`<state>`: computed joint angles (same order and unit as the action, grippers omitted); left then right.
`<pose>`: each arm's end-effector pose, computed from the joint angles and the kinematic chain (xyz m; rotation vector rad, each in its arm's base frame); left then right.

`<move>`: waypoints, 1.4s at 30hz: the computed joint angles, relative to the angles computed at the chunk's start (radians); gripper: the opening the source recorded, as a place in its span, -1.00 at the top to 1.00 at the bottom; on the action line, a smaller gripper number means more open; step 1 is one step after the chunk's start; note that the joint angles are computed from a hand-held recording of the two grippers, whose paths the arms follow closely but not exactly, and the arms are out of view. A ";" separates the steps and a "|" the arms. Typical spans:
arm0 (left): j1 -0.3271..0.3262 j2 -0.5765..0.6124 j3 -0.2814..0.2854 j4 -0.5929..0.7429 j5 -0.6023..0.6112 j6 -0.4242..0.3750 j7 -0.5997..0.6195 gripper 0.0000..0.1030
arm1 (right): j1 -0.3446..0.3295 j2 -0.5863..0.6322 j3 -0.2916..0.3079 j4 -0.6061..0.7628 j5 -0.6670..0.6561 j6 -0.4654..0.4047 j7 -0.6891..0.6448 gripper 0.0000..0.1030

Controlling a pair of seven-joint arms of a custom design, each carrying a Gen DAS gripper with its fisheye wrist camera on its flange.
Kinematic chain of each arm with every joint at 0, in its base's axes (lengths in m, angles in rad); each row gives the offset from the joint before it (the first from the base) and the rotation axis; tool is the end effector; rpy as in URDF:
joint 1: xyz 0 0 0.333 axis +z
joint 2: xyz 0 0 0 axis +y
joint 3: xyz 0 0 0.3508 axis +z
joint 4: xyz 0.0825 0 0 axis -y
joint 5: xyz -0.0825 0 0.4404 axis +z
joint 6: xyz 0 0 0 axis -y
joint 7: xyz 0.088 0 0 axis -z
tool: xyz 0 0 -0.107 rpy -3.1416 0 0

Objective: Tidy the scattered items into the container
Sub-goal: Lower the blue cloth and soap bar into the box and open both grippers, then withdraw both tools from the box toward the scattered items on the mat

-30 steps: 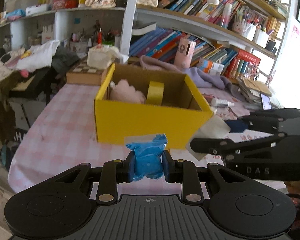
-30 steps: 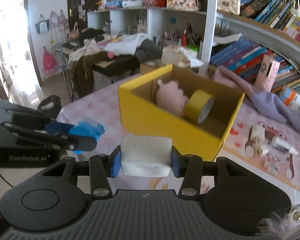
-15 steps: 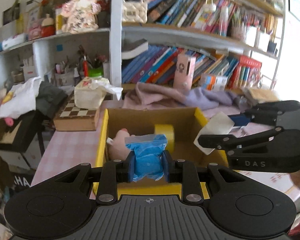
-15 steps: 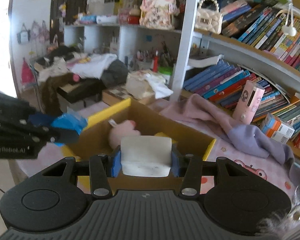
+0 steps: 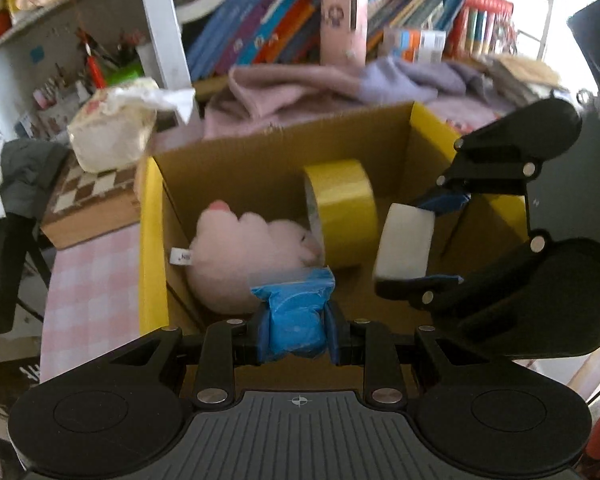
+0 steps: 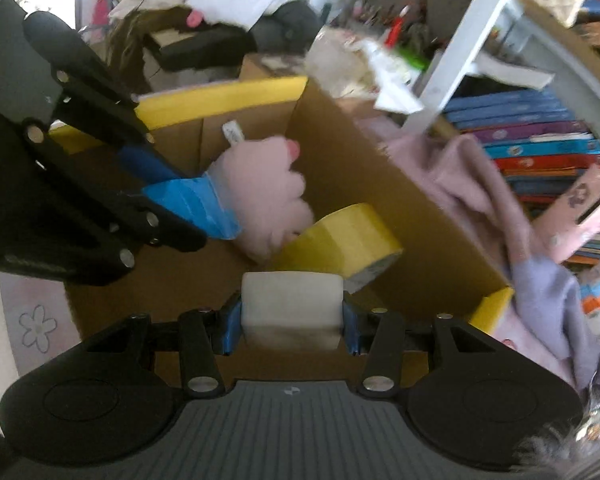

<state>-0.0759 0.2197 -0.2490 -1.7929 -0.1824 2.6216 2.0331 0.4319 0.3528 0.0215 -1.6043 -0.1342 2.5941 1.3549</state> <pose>0.6903 -0.2136 0.5102 -1.2199 2.4126 -0.7583 0.6939 0.3384 0.5104 -2.4146 1.0404 -0.6397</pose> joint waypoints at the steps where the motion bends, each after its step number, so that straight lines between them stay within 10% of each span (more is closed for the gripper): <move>1: -0.004 0.008 0.003 0.010 0.014 -0.013 -0.007 0.49 | -0.005 0.014 0.005 0.024 0.011 -0.033 -0.012 0.12; 9: -0.006 0.046 0.007 0.057 0.038 -0.105 -0.047 0.43 | -0.026 0.056 0.024 0.094 0.086 -0.139 -0.063 0.05; 26: -0.021 -0.158 0.026 -0.165 0.005 0.140 -0.100 -0.42 | -0.010 -0.165 0.007 -0.202 0.052 0.212 0.074 -0.39; 30: -0.043 -0.229 0.046 -0.243 0.000 0.231 -0.122 -0.59 | 0.026 -0.242 -0.036 -0.293 -0.150 0.311 0.298 -0.45; 34: -0.088 -0.314 0.079 -0.334 -0.063 0.315 -0.109 -0.67 | 0.050 -0.327 -0.089 -0.366 -0.658 0.374 0.787 -0.50; 42: -0.129 -0.476 0.096 -0.545 -0.008 0.534 -0.279 -0.76 | -0.068 -0.504 0.030 -0.495 -1.151 0.326 1.367 -0.60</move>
<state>-0.2050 -0.2567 -0.1531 -2.3383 -0.1900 3.1557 1.7546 0.3644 -0.1507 0.0516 -2.0990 -1.2848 2.9198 2.7218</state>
